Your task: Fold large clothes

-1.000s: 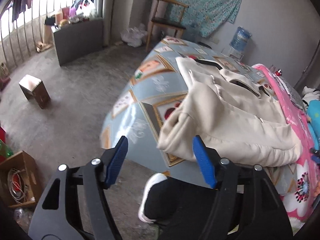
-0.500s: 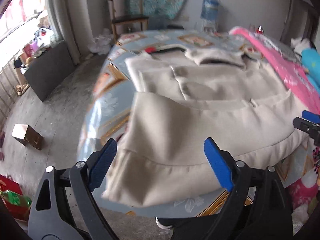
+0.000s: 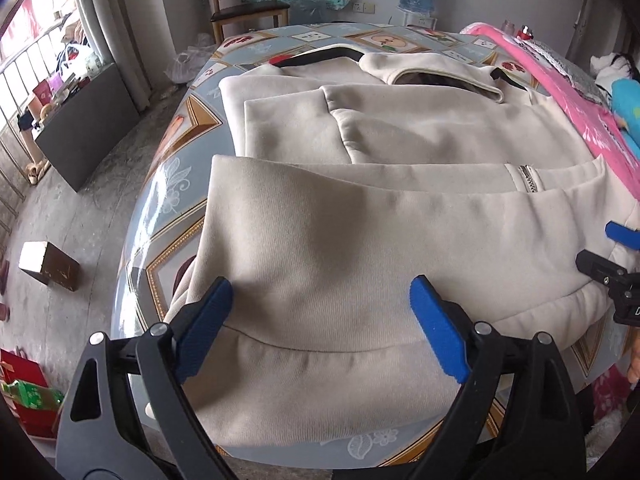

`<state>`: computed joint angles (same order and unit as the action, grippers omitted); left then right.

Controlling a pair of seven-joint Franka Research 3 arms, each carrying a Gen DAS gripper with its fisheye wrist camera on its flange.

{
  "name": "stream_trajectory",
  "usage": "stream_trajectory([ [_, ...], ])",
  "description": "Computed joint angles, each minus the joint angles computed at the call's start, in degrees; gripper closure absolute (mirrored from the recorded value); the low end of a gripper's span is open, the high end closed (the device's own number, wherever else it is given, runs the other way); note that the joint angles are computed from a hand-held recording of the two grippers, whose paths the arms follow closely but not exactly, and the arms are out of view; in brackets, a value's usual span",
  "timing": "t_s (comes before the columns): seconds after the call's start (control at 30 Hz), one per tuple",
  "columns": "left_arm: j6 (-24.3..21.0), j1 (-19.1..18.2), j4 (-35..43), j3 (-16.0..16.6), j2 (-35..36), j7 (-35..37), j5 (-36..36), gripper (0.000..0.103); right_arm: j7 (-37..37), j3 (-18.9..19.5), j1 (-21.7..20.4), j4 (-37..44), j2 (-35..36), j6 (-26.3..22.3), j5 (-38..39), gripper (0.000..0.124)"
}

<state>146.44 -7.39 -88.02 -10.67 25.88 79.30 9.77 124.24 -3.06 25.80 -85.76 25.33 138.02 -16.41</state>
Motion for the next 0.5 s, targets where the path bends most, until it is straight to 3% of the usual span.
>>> stream_trajectory([
  [0.13, 0.9, 0.7, 0.2, -0.8, 0.7, 0.9, -1.5, 0.007, -1.3, 0.8, -1.0, 1.1, 0.8, -1.3, 2.9, 0.027],
  [0.3, 3.4, -0.1, -1.1, 0.1, 0.5, -0.5, 0.1, 0.007, -2.3, 0.7, -0.8, 2.3, 1.4, -2.8, 3.3, 0.027],
  [0.5, 1.4, 0.5, 0.2, -0.6, 1.0, 1.3, -0.8, 0.007, -2.3, 0.7, -0.9, 1.9, 1.1, -2.5, 3.7, 0.027],
])
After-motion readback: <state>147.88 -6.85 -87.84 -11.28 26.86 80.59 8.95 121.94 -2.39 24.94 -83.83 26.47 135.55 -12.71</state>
